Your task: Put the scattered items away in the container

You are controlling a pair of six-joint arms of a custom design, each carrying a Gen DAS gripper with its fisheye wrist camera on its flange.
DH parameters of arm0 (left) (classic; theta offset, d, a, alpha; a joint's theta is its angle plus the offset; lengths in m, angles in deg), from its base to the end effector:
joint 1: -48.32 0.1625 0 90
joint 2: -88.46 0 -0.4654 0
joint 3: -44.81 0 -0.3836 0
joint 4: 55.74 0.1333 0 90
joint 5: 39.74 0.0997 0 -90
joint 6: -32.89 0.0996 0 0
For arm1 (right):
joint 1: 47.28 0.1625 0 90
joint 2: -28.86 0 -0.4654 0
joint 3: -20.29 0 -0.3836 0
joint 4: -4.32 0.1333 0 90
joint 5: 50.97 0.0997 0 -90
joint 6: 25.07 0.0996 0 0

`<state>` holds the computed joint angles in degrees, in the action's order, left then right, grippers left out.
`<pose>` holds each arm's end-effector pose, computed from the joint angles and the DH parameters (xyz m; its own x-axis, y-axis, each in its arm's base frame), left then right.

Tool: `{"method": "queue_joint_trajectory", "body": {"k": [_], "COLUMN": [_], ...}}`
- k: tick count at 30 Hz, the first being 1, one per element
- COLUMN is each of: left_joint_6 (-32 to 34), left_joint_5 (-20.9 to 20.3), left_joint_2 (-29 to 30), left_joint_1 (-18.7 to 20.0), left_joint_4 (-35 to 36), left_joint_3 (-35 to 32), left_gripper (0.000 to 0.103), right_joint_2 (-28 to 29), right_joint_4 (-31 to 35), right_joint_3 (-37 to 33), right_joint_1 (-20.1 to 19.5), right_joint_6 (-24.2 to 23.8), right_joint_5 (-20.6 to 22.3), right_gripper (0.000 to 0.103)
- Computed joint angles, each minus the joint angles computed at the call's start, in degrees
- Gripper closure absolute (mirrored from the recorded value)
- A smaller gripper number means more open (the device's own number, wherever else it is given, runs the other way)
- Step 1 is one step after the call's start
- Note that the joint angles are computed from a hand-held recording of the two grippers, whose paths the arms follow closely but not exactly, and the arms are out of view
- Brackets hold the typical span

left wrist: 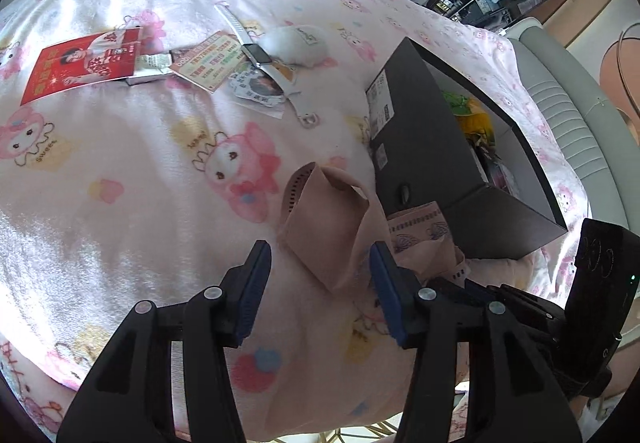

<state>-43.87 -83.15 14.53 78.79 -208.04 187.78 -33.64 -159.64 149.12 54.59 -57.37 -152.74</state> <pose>-0.2034 -0.3583 0.1718 -0.8962 -0.3446 -0.2795 -0.0716 0.7340 -0.6754 0.2094 -0.4471 0.1406 -0.7056 -0.6661 0.2418 -0.6872 0.7264 -0.0042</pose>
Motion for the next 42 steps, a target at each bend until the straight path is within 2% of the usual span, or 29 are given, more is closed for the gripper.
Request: {"method": "queue_joint_trajectory", "body": {"k": [3, 6, 10, 12, 15, 17, 19, 20, 21, 23, 26, 29, 31, 33, 34, 37, 39, 42], "left_joint_6": [4.38, 5.24, 5.96, 5.51, 5.09, 4.22, 3.44, 3.17, 3.73, 4.27, 3.69, 2.46, 2.90, 4.48, 5.06, 4.80, 5.02, 6.47], "left_joint_5": [-3.39, -3.39, -2.57, -1.64, -2.09, -1.97, -3.29, -5.34, -7.71, -8.89, -8.24, -7.58, -8.34, -9.12, -9.23, -10.22, -11.34, -13.90], "left_joint_2": [4.42, 7.65, 7.83, 7.08, 6.98, 7.56, 8.03, 7.87, 7.66, 7.10, 5.77, 4.40, 3.62, 3.24, 3.53, 5.28, 7.16, 10.46], "left_joint_1": [0.63, 0.67, 0.86, 1.32, 3.89, 5.41, 6.84, 7.55, 7.95, 6.48, 3.08, 1.31, 0.98, 1.40, 1.71, 4.02, 5.73, 7.41], "left_joint_4": [-6.75, -5.23, -7.60, -7.84, -9.92, -11.04, -11.85, -9.76, -7.40, -5.08, -3.37, -0.59, -0.55, -3.88, -5.99, -5.27, -6.99, -13.52], "left_joint_3": [-0.86, -3.11, -3.41, -3.25, -3.08, -3.13, -3.44, -4.37, -5.43, -6.05, -5.49, -5.47, -5.64, -5.34, -5.03, -6.34, -6.74, -6.37], "left_gripper": [0.051, 0.051, 0.051, 0.048, 0.045, 0.045, 0.048, 0.067, 0.090, 0.093, 0.093, 0.093, 0.086, 0.059, 0.054, 0.052, 0.052, 0.052], "right_joint_2": [-3.17, -4.65, -7.80, -9.51, -9.95, -8.48, -6.10, -4.74, -3.56, -2.99, -4.72, -7.73, -9.67, -11.20, -11.58, -11.27, -11.57, -11.73], "right_joint_4": [1.61, 2.83, 5.55, 6.19, 7.65, 7.67, 9.03, 10.90, 12.94, 12.12, 10.70, 10.83, 11.07, 13.85, 14.28, 14.40, 15.56, 14.33], "right_joint_3": [0.72, 0.97, 0.59, 0.31, -0.85, -1.49, -2.43, -3.18, -3.81, -2.98, -1.82, -1.62, -1.55, -2.11, -2.16, -2.11, -2.44, -2.71], "right_joint_1": [-1.88, -4.14, -6.02, -6.66, -6.98, -6.25, -5.72, -5.44, -5.24, -5.22, -5.73, -5.92, -5.49, -6.05, -6.22, -6.84, -8.42, -8.47], "right_joint_6": [1.48, 3.09, 5.11, 5.88, 6.78, 6.58, 7.08, 8.04, 9.12, 8.80, 7.19, 6.74, 6.55, 7.86, 8.31, 8.80, 10.67, 9.42], "right_joint_5": [-1.53, -3.46, -0.95, 2.52, 6.36, 5.43, 3.62, 1.96, 0.34, -0.62, 1.31, 3.65, 3.36, 4.12, 3.42, 0.41, 2.46, 4.23], "right_gripper": [0.091, 0.091, 0.090, 0.090, 0.079, 0.063, 0.060, 0.060, 0.060, 0.085, 0.093, 0.095, 0.095, 0.095, 0.095, 0.094, 0.093, 0.090]}}
